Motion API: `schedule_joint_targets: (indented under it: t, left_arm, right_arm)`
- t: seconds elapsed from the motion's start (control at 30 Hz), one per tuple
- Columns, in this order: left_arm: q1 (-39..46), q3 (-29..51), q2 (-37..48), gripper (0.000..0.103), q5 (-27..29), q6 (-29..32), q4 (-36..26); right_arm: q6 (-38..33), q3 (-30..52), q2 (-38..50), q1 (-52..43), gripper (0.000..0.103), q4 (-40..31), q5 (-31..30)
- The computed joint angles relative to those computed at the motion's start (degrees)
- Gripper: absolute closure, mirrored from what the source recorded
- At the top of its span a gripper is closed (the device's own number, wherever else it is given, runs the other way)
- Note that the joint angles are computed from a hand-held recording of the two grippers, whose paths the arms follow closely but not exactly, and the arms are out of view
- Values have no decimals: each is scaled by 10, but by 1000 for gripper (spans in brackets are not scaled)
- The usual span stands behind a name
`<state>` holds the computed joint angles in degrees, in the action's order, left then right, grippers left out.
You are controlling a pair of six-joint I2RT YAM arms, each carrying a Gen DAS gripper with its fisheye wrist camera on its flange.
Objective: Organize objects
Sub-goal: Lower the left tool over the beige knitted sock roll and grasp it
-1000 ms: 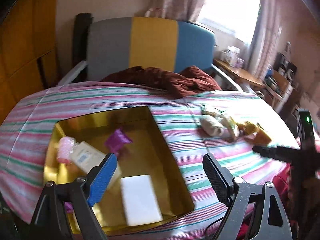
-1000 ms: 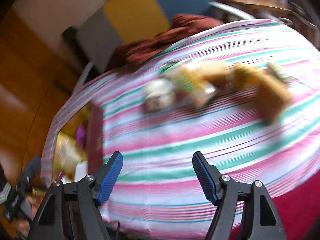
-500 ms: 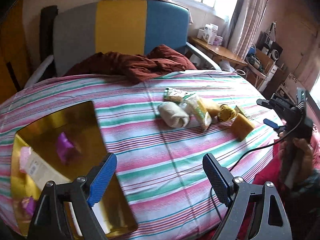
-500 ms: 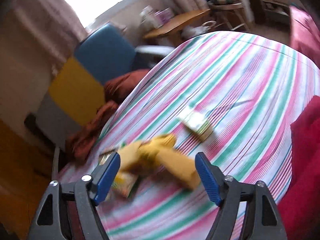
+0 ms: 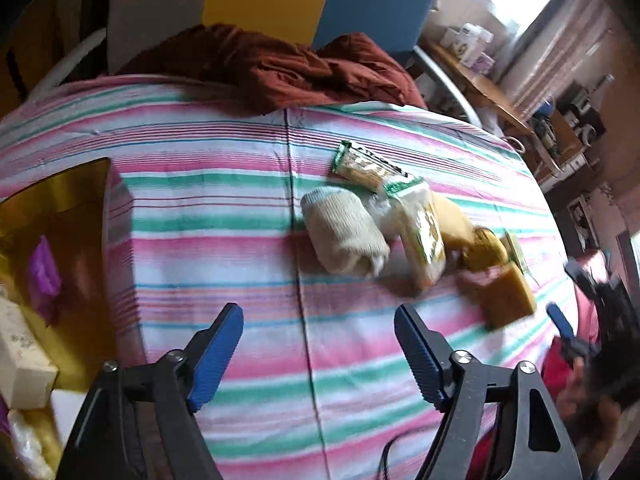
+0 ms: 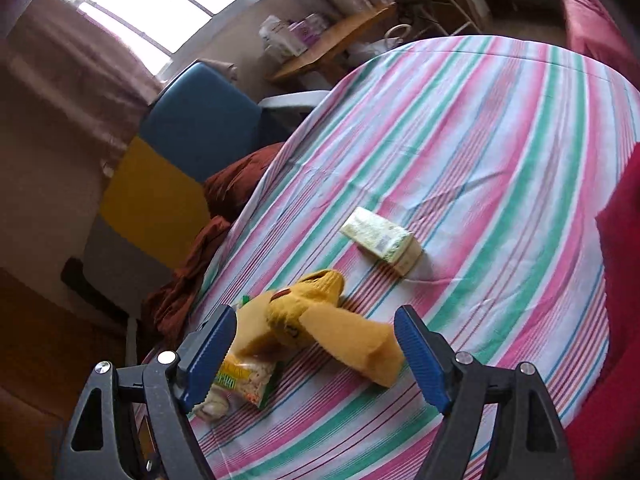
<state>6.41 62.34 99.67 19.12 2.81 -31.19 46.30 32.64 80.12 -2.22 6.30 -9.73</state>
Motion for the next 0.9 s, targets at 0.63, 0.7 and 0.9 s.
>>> schedule_joint_targets:
  t: [0.63, 0.7, 0.9]
  left_arm:
    - [-75, 166, 201, 26, -64, -93, 26]
    - [-78, 145, 190, 26, -72, -81, 46]
    - [-75, 103, 158, 53, -83, -39, 49]
  right_arm:
    - [-4, 2, 6, -2, 20, 2, -9]
    - [14, -4, 11, -14, 20, 8, -16]
    - [31, 4, 29, -20, 20, -5, -15]
